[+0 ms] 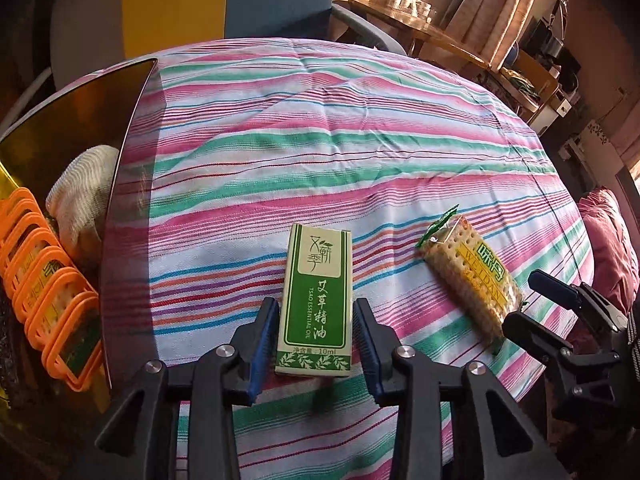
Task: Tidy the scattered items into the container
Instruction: 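Hold the oil box in the left tool while the right tool closes on the cracker pack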
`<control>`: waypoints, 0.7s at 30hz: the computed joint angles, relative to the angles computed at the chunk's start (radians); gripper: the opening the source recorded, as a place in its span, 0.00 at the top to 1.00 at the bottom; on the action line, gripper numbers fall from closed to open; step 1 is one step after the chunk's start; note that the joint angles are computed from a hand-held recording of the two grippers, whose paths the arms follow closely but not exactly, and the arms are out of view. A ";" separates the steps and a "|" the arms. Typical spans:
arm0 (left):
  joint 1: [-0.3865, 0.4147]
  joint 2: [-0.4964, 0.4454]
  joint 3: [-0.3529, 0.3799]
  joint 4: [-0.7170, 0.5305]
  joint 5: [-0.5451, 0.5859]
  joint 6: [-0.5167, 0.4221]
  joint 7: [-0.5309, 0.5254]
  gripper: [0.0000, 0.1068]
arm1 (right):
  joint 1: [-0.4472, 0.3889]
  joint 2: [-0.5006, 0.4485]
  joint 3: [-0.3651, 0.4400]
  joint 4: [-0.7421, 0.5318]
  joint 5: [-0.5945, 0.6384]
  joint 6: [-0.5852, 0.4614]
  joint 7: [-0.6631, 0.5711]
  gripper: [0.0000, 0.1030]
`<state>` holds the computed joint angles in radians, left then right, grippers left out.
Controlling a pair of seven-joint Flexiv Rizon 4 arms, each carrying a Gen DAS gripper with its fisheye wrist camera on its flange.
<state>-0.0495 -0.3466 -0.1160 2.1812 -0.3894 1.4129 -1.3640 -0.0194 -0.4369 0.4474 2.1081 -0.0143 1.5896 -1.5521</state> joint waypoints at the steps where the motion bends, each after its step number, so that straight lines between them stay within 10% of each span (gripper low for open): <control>1: -0.002 -0.001 0.002 -0.001 0.006 0.004 0.002 0.61 | 0.025 0.006 -0.024 0.005 -0.013 0.005 0.000 0.22; 16: 0.009 -0.024 -0.019 -0.003 0.023 0.063 0.030 0.61 | 0.340 0.007 -0.362 0.031 -0.227 -0.006 0.143 0.50; 21: 0.101 -0.014 -0.134 0.042 -0.041 0.123 0.091 0.61 | 0.401 0.010 -0.439 0.056 -0.257 0.034 0.220 0.51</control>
<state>0.0512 -0.3610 -0.2500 2.2236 -0.4300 1.5357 -1.2730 0.3815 -0.4267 0.0083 2.1641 -0.2715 1.6237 -1.3325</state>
